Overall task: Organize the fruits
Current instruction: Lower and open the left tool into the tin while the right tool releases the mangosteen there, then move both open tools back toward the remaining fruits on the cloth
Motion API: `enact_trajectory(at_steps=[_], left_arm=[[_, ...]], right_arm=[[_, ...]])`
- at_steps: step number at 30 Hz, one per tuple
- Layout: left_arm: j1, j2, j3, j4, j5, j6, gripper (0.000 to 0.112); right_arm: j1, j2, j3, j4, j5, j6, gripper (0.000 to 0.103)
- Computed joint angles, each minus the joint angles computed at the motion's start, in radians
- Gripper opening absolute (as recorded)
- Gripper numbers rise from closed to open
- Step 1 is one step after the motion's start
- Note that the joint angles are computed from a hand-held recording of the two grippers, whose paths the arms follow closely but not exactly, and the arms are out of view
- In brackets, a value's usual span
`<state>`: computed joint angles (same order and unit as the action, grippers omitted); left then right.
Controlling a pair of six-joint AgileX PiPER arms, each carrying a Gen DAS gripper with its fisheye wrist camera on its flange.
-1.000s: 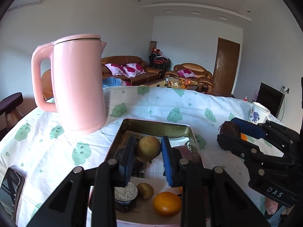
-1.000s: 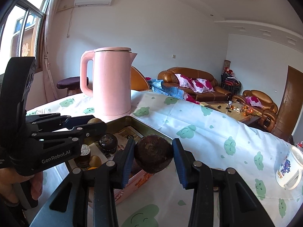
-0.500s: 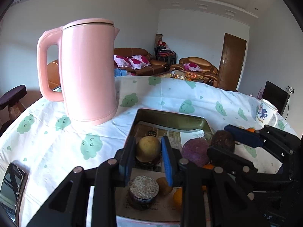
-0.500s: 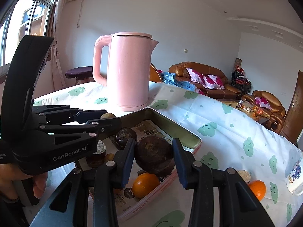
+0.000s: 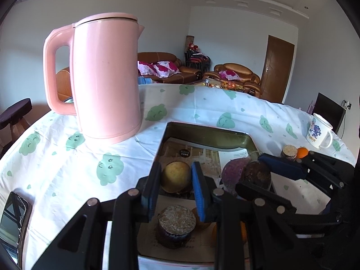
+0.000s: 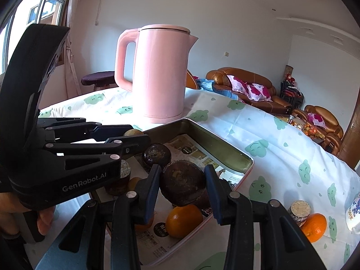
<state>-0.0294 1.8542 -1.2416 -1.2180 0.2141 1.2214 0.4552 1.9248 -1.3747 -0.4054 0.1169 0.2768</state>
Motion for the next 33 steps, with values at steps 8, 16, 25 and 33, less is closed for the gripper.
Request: enact_trajectory(at_steps=[8,16,25,33], left_arm=[[-0.007,0.003,-0.007,0.045,-0.003,-0.044,0.029],[-0.011,0.003,-0.004,0.054,-0.015,-0.058,0.029],[-0.016,-0.026,0.035,-0.087,-0.047,0.067,0.065],[-0.018,-0.092,0.072,-0.292,-0.028,0.252,0.081]], right_arm=[[-0.003,0.005,-0.009,0.09,0.015,-0.091,0.042],[-0.003,0.012,-0.015,0.1,0.018,-0.102,0.042],[-0.009,0.006,-0.002,0.178,0.003,-0.175,0.053],[-0.038,-0.066,0.071,-0.198,0.01,0.226,0.053]])
